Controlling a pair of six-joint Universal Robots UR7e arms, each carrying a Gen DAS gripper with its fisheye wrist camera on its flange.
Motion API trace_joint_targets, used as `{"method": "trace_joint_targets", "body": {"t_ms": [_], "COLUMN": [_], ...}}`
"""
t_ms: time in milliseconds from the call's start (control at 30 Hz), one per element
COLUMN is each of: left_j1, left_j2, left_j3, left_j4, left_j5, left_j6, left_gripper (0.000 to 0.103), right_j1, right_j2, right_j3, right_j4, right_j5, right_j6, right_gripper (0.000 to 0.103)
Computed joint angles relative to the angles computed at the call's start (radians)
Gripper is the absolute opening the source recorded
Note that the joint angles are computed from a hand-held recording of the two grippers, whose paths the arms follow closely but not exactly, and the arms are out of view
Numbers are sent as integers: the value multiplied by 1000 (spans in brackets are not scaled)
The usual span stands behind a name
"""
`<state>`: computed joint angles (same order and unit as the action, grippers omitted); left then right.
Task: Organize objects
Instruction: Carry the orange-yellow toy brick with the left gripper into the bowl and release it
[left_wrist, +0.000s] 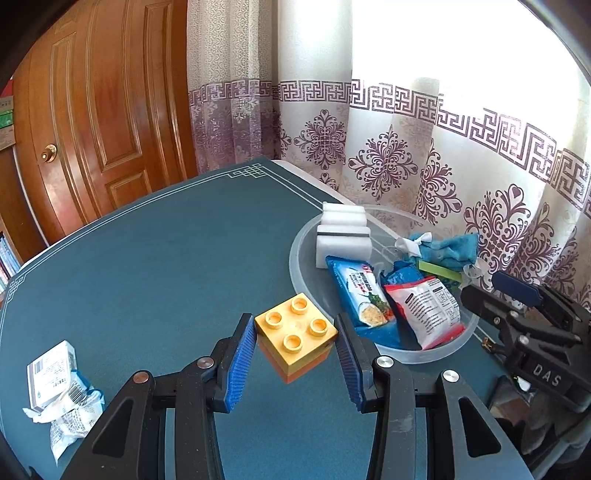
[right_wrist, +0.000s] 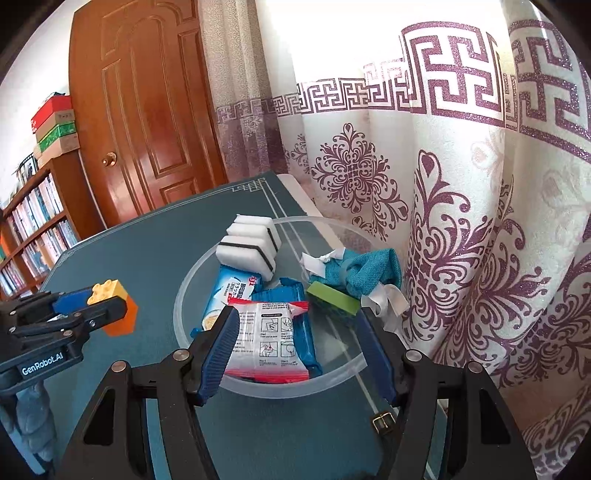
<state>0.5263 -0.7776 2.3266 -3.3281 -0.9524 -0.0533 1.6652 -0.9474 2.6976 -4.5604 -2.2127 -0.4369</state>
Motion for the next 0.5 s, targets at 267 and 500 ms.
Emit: {"method": "trace_joint_targets", "body": {"t_ms": [267,500], "left_j1": [3,19], "left_j2": [74,128], "left_j3": [-86,-136], "left_j4": [27,17], "left_j5": [-34,-33], "left_j6": [25,48], "left_gripper": [46,47], "right_j1": [-36,-57], "right_j2": [1,-5], "right_j3": [30,42], "right_j4": [-31,-29], "right_j5": [57,89], "right_j6": [7,18], "right_gripper": [67,67]}}
